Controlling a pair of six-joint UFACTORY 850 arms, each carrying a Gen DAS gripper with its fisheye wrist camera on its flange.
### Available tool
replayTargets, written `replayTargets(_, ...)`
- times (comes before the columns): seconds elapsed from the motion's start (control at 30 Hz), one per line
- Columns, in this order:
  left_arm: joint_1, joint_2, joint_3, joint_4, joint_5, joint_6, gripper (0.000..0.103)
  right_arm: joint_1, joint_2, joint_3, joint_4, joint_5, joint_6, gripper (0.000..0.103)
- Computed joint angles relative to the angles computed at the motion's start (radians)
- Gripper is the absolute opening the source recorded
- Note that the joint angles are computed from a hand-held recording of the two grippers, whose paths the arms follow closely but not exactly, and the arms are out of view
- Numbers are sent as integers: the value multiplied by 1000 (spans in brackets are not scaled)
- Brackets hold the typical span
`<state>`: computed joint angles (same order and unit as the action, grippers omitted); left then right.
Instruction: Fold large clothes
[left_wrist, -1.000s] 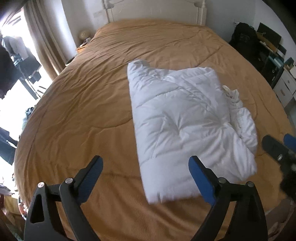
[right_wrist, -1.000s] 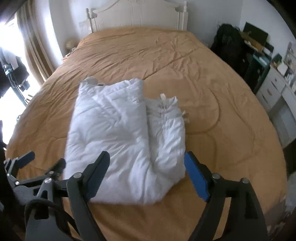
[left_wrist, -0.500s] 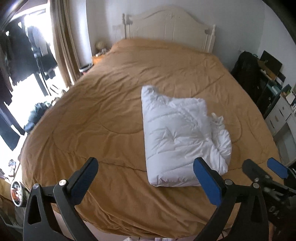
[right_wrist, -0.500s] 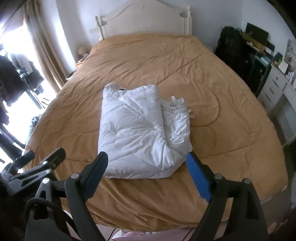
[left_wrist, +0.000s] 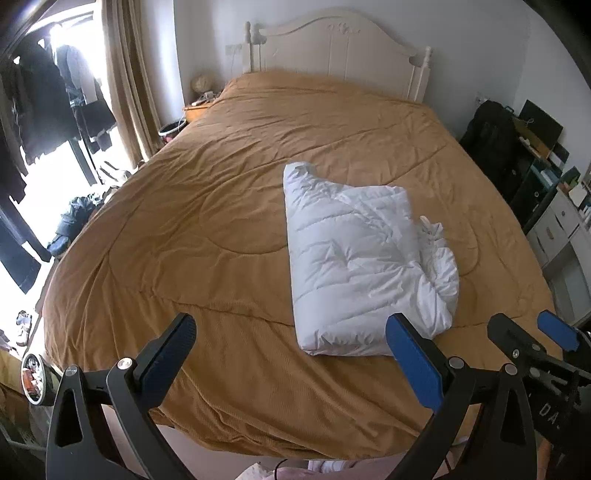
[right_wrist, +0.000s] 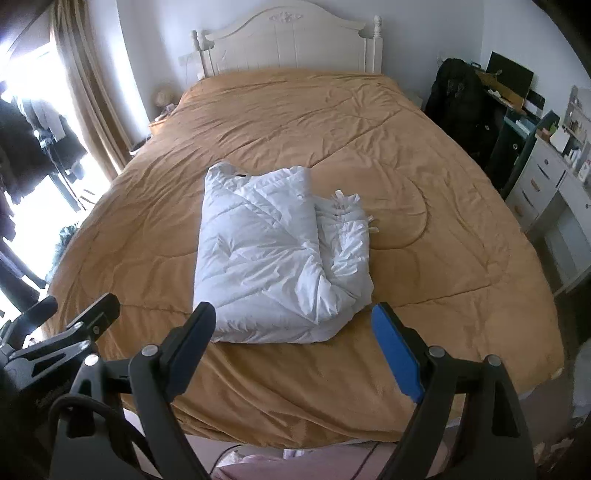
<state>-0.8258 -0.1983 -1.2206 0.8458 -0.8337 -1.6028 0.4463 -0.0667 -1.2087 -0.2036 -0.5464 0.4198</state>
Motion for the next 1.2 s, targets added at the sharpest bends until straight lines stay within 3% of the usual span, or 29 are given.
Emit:
replayTargets(0.33,5,5,11,2,19,4,103,32,-3,-5,-59,-33,33,86)
replayTargets(1.2,3,-5,2,-11,36,34,103,21,8,8,-62,-38,50,86)
